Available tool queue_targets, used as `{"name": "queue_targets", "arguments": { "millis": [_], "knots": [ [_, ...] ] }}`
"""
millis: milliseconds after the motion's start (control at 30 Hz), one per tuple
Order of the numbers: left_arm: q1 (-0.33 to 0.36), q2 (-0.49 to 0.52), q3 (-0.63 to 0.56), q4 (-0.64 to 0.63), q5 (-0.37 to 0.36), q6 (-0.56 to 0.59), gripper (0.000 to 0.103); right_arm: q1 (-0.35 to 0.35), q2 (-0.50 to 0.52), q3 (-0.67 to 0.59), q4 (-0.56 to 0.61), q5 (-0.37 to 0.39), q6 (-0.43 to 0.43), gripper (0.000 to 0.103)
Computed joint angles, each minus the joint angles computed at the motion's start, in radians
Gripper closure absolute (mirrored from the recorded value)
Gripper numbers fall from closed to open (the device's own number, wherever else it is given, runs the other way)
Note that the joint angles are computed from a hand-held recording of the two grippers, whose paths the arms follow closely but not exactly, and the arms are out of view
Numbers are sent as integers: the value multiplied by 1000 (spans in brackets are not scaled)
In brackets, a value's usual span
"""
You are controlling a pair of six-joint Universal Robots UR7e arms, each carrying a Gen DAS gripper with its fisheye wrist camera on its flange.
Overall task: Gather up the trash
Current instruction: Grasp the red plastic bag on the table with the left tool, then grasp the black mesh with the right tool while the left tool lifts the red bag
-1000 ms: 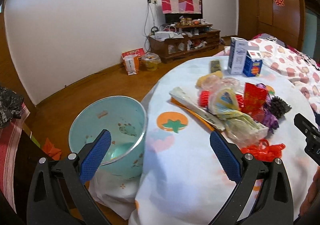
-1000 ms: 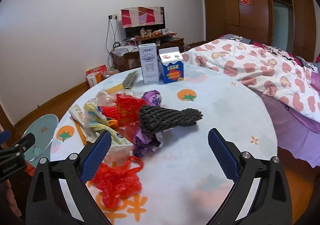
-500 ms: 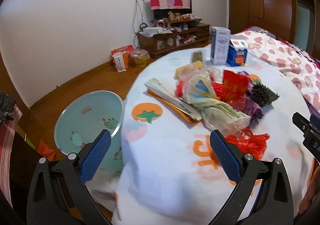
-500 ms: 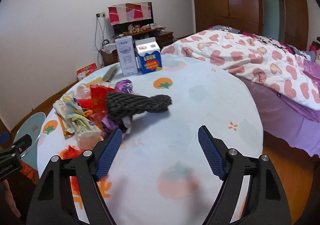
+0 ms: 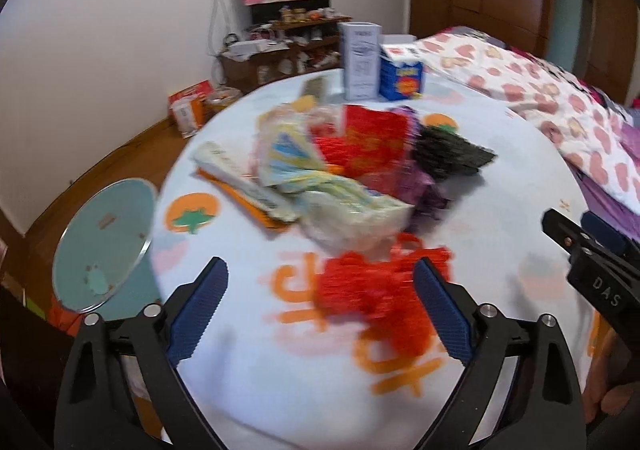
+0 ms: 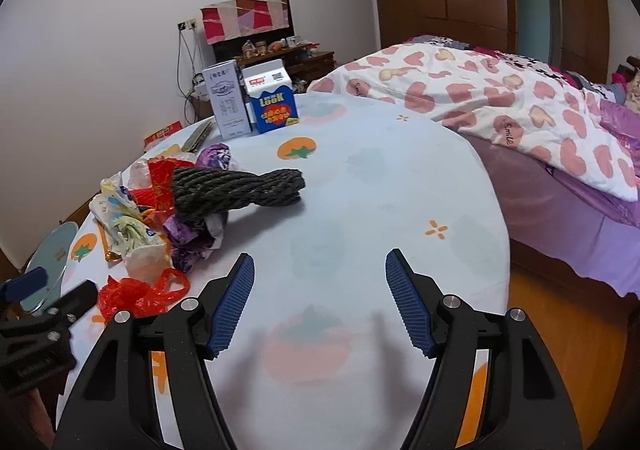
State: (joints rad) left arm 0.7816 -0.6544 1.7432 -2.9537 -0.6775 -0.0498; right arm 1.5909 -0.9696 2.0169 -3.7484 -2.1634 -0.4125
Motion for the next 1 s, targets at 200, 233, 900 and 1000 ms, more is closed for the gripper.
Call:
{"name": "queue_targets", "arguments": {
  "millis": [200,233,900,1000],
  "knots": [
    [1,59,-46,65,-60,0,20,-12,-15,14,1,-9,13,34],
    [4,61,-48,79,-74,-7,22,-13,-17,16,1,-11,15,34],
    [26,-38,59,-169,-108,126,68,5,2,-9,-10,-38,7,35],
    [25,-68,86,-264,-111,178,68,8,4,-18,6,-40,13,35]
  ]
}}
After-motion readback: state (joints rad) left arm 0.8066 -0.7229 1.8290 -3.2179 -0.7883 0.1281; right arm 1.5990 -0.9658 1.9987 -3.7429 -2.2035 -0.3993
